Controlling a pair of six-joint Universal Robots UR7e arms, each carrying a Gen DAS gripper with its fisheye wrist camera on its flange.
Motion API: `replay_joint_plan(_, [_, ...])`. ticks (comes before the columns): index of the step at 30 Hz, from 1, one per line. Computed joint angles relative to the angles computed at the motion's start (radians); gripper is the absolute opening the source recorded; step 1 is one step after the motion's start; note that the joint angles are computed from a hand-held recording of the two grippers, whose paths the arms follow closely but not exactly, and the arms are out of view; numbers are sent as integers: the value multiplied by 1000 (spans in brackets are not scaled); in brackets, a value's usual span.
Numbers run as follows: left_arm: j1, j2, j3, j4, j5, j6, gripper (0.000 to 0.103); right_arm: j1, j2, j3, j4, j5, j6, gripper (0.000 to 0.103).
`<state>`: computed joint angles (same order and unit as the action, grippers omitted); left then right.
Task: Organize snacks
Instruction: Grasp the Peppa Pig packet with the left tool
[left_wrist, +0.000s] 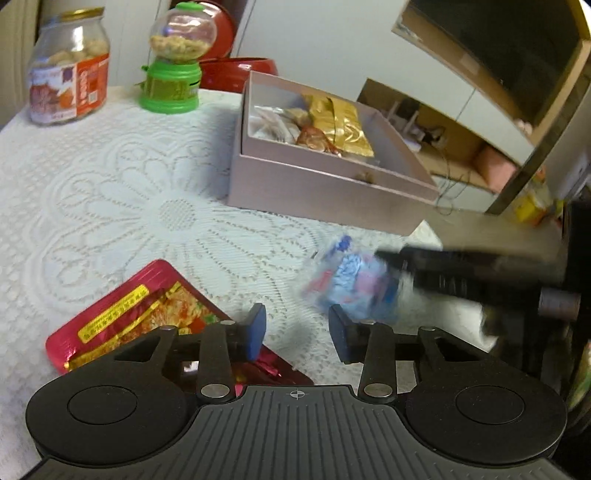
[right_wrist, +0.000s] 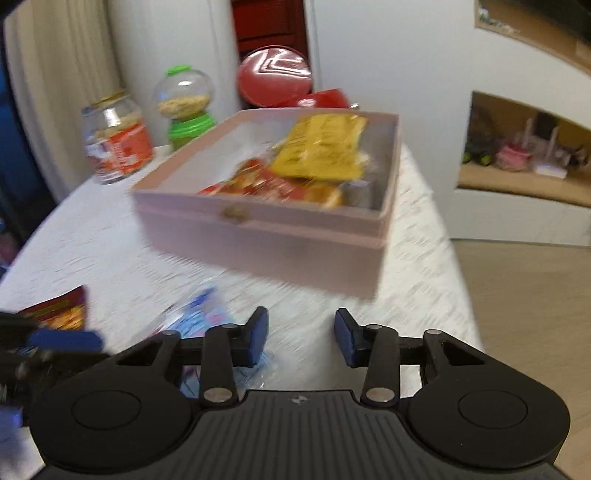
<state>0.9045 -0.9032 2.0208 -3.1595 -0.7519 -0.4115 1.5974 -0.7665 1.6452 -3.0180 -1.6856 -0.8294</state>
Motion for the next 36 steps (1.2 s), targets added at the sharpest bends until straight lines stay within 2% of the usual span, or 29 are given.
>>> replay_joint_plan(3, [-4, 0, -3, -6, -21, 5, 42, -24, -71, 77, 64, 64, -28, 40])
replay_joint_plan(5, [-18, 22, -17, -6, 4, 21, 42, -43, -115, 109, 124, 106, -31, 40])
replay_joint_plan(6, [-32, 35, -21, -8, 32, 36, 42, -53, -132, 130, 113, 119, -30, 40])
replay_joint_plan(8, [-57, 67, -33, -20, 79, 90, 42, -63, -142, 166, 26, 114, -23, 42])
replay_joint_plan(11, [-86, 109, -63, 24, 129, 146, 44, -78, -130, 194, -140, 88, 10, 54])
replay_joint_plan(13, [-97, 142, -96, 90, 170, 159, 45, -89, -127, 192, -174, 87, 63, 55])
replay_joint_plan(15, [-103, 178, -118, 88, 201, 192, 47, -102, -134, 188, -169, 117, 104, 58])
replay_joint_plan(16, [-103, 184, -125, 95, 201, 191, 52, -108, -135, 189, -179, 128, 119, 63])
replay_joint_plan(19, [-97, 185, -140, 115, 171, 175, 65, -124, -137, 182, -170, 153, 157, 65])
replay_joint_plan(22, [-97, 180, -132, 100, 174, 162, 63, -135, -144, 182, -163, 169, 180, 65])
replay_joint_plan(24, [-105, 178, -120, 88, 229, 122, 62, -138, -147, 189, -170, 176, 193, 65])
replay_joint_plan(26, [-105, 164, -115, 132, 266, 44, 61, -139, -148, 191, -175, 180, 201, 66])
replay_joint_plan(29, [-81, 142, -127, 199, 209, -34, 61, -138, -147, 192, -177, 177, 204, 67])
replay_joint_plan(32, [-66, 169, -161, 154, 172, 26, 68, -137, -146, 192, -175, 176, 207, 68])
replay_joint_plan(34, [-53, 199, -188, 110, 163, 77, 75, -136, -145, 190, -175, 170, 210, 69])
replay_joint_plan(36, [-46, 229, -218, 119, 181, 114, 77, -136, -144, 188, -173, 165, 214, 70])
